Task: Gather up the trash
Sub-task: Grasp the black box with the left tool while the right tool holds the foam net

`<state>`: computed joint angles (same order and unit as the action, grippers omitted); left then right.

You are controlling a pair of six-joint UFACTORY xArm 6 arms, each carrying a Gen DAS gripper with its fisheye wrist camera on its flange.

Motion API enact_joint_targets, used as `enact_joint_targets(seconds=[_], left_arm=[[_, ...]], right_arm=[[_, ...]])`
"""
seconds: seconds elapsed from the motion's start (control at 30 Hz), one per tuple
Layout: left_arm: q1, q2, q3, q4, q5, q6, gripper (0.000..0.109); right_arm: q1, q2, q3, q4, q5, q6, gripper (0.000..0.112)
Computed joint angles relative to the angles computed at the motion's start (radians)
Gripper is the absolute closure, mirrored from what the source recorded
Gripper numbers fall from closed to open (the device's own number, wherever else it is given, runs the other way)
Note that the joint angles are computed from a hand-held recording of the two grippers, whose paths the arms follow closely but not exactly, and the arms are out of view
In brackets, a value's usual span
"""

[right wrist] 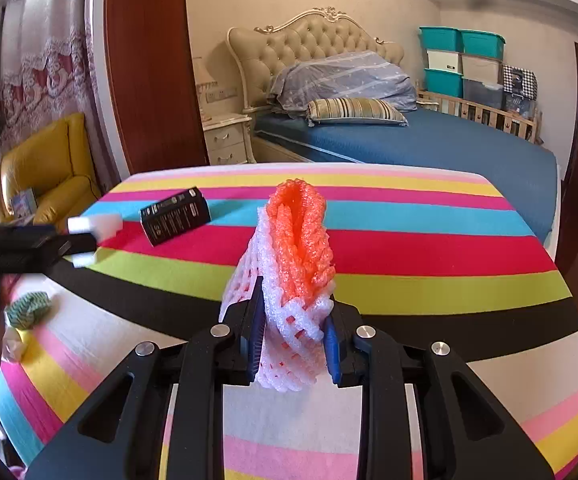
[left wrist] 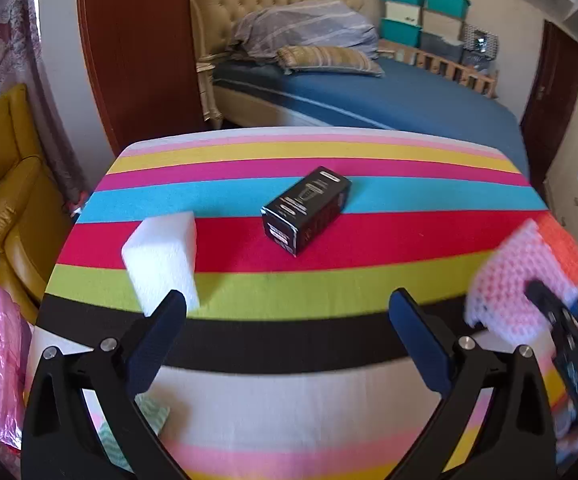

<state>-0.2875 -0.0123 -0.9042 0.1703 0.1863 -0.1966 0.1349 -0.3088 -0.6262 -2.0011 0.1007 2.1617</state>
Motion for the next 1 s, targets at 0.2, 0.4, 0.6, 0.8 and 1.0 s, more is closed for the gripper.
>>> enact_joint_targets(seconds=[0.2, 0.4, 0.6, 0.8, 1.0], left_arm=[[-0.012, 0.184, -0.233, 0.233, 0.160, -0.204, 0.010], [-0.039, 0.308, -0.380, 0.259, 0.218, -0.223, 0.010], [-0.066, 0.391, -0.491, 0.369, 0.278, -0.261, 0.010], [-0.070, 0.418, -0.524, 0.400, 0.311, -0.289, 0.010], [-0.064, 0.395, -0.473, 0.343, 0.254, -0.257, 0.048]], right_arm=[[-0.007, 0.009, -0.005, -0.031, -0.011, 0.034, 0.086], [-0.007, 0.018, -0.006, 0.052, -0.005, -0.061, 0.086], [-0.007, 0.011, 0.000, 0.055, 0.000, -0.049, 0.086], [0.002, 0.010, 0.002, 0.069, 0.007, -0.068, 0.086], [-0.009, 0.015, -0.006, 0.024, -0.007, -0.016, 0.086]])
